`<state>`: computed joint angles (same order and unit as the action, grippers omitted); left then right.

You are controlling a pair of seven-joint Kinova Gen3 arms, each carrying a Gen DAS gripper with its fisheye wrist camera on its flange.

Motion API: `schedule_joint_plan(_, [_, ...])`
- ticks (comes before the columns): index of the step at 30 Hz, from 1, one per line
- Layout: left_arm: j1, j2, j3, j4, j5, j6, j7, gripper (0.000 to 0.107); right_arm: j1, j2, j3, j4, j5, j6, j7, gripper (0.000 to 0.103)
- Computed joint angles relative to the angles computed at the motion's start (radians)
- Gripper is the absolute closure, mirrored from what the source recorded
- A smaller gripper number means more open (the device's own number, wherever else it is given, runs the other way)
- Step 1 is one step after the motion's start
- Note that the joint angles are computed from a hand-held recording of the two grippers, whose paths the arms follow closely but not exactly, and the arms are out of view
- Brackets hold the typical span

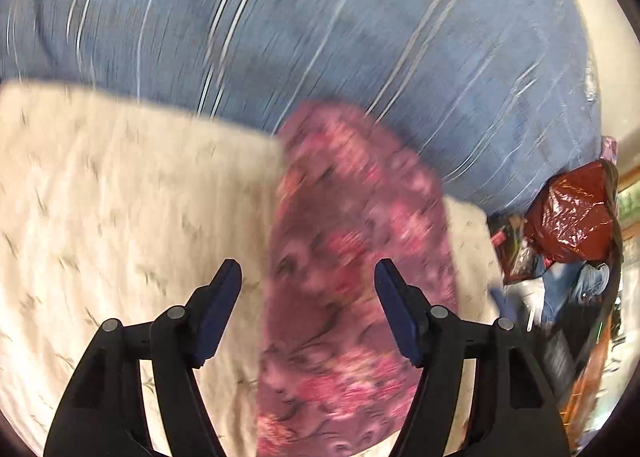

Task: Fold small clothes

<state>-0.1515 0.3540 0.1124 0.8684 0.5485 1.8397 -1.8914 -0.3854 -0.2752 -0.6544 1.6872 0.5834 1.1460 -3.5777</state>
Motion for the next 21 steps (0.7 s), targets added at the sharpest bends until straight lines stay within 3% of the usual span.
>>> schedule_joint_plan(2, [-0.003, -0.007, -0.005, 0.049, -0.007, -0.023, -0.021, 0.039, 0.015, 0.045, 0.049, -0.024, -0.055, -0.033, 0.073, 0.057])
schedule_joint_plan(4, [-0.004, -0.004, -0.004, 0.068, 0.001, -0.032, -0.03, 0.039, 0.043, 0.115, 0.07, -0.07, -0.086, 0.0, 0.154, 0.057])
schedule_joint_plan(7, [0.002, -0.01, -0.005, 0.096, 0.002, -0.06, -0.047, 0.039, -0.012, 0.205, 0.189, -0.121, -0.181, 0.037, 0.275, 0.06])
schedule_joint_plan(8, [0.005, -0.022, -0.007, 0.114, -0.005, -0.076, -0.061, 0.039, -0.021, 0.22, 0.211, -0.126, -0.191, 0.017, 0.316, 0.087])
schedule_joint_plan(9, [0.007, -0.033, -0.009, 0.127, -0.009, -0.088, -0.073, 0.039, -0.033, 0.234, 0.214, -0.131, -0.184, 0.009, 0.344, 0.097])
schedule_joint_plan(13, [-0.024, -0.082, -0.026, 0.204, 0.024, -0.126, -0.131, 0.039, 0.023, 0.153, 0.121, -0.108, -0.088, 0.011, 0.293, 0.097])
schedule_joint_plan(15, [-0.025, -0.095, -0.036, 0.242, 0.029, -0.137, -0.129, 0.039, 0.002, 0.165, 0.151, -0.084, -0.119, 0.044, 0.237, 0.097])
schedule_joint_plan(18, [-0.016, -0.107, -0.04, 0.268, 0.011, -0.13, -0.151, 0.039, -0.115, 0.225, 0.257, -0.091, -0.193, 0.107, 0.248, 0.093])
schedule_joint_plan(21, [-0.03, -0.132, -0.054, 0.276, 0.009, -0.118, -0.188, 0.039, -0.169, 0.154, 0.267, -0.072, -0.137, 0.06, 0.164, 0.088])
